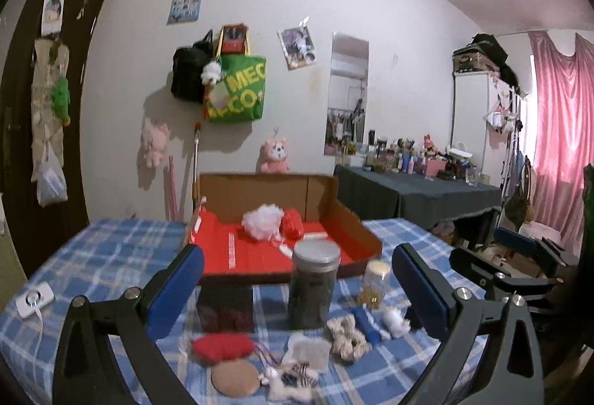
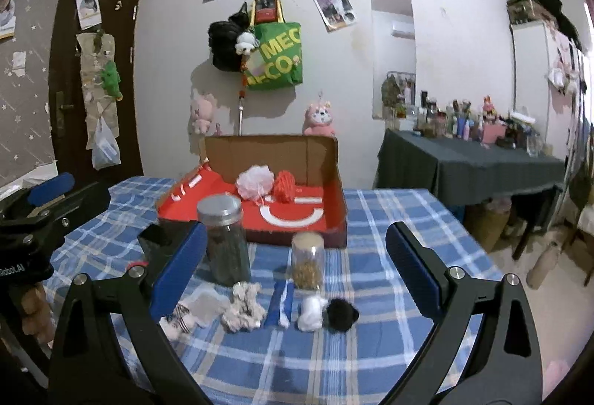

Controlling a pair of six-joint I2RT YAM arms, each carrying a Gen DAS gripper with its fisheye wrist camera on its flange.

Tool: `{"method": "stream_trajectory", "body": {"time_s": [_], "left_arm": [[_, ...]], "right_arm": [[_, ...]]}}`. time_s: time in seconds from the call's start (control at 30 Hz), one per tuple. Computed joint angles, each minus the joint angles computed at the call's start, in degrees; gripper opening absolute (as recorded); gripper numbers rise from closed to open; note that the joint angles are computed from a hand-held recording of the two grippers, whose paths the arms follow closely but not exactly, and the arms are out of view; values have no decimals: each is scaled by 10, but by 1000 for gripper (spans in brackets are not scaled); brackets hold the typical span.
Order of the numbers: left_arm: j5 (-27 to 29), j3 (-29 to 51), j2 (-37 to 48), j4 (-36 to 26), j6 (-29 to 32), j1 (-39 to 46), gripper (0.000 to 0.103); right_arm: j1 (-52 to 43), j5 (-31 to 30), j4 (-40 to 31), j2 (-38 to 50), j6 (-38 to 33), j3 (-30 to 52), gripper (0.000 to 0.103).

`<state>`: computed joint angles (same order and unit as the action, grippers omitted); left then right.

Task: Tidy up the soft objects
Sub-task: 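Withdraw both tools from the box back toward the remaining items, then grasp the red heart plush with the left tool while the right tool grasps the knitted scrunchie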

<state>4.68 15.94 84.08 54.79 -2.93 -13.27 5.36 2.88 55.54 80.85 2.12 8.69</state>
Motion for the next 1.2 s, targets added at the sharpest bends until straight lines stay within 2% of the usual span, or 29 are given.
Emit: {"method": "stream_trajectory", "body": {"time_s": [0.13, 0.23, 0.4, 0.5, 0.77, 1.2], "left_arm": [[-18, -9, 75, 61, 3, -5, 103], [-18, -9, 124, 93, 2, -4, 103], [-17, 4, 212, 132, -2, -1, 103], [-26, 12, 254, 151, 2, -1, 103], [-30, 38, 329, 162, 5, 9, 103], [-20, 67, 375, 147, 9, 32, 103]], "right_arm": [[5, 21, 132, 125, 10, -19, 99], [11, 37, 200, 215, 14, -15, 99], [16, 40, 262, 322, 23, 2, 99], [27, 59, 275, 364, 22, 15, 98], [18, 43, 264, 438, 35, 55, 98], [14, 37, 241, 465, 37, 80, 98]]}}
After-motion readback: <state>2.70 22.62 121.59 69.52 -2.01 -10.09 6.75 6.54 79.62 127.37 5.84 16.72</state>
